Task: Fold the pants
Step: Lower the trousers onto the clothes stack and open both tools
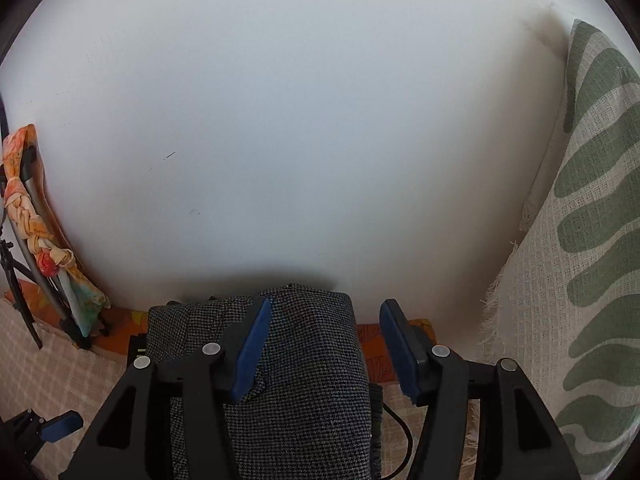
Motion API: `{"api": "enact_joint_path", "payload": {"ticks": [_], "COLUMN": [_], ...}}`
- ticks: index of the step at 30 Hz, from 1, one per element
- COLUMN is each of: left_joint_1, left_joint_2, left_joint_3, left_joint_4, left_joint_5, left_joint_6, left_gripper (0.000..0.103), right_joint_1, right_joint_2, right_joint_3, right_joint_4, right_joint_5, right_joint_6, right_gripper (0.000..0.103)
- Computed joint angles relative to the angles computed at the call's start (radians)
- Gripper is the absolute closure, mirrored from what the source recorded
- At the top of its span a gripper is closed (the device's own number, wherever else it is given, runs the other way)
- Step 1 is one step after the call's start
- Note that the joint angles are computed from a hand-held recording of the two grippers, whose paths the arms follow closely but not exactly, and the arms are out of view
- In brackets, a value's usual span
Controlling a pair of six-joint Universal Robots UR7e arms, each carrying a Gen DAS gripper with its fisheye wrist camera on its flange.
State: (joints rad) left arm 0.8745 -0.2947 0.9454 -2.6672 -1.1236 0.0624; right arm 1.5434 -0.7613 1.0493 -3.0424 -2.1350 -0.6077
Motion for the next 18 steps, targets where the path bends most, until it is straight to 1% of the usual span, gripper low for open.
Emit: {"api": "enact_joint_path", "payload": {"ticks": [4,6,7,9,14,17,18], "left_joint_1": [-0.009,-0.014,-0.02,-0.023,-0.039,-0.054,-0.056], "left_joint_2": [-0.042,-0.069,-0.09,-0.106,-0.154,-0.198,-0.202], "left_joint_3": [0.048,0.085,0.114,0.131,0.196,0.257,0.268], "left_joint_4": [-0.012,-0.028,-0.034,-0.042,-0.084,-0.116,-0.129], "left_joint_5": [0.014,0.016,0.017,0.018,0.035,0.039,0.043], "left_joint_6": [0.006,0.011,0.01,0.02,0.047,0.06,0.069], "left_gripper": [0.05,0.05,0.05,0.05,0.05,0.05,0.047], "right_joint_1": [0.009,0.011,0.014,0.019,0.027,0.038,0.042], "right_joint_2": [-0.044,-0.07,-0.08,-0.103,-0.172,-0.198,-0.204], "right_joint_3": [0.081,0.127,0.149,0.203,0.346,0.423,0.445], "right_joint_4": [-0.039,-0.058,-0.074,-0.114,-0.181,-0.225,-0.244], "right_joint_5": [0.01,0.014,0.006,-0.007,0.004,-0.008,-0.017], "right_joint_6": [0.009,0.016,0.011,-0.003,0.032,0.029,0.025], "right_gripper": [0.043,0.04,0.04,0.038,0.031,0.028,0.027]}}
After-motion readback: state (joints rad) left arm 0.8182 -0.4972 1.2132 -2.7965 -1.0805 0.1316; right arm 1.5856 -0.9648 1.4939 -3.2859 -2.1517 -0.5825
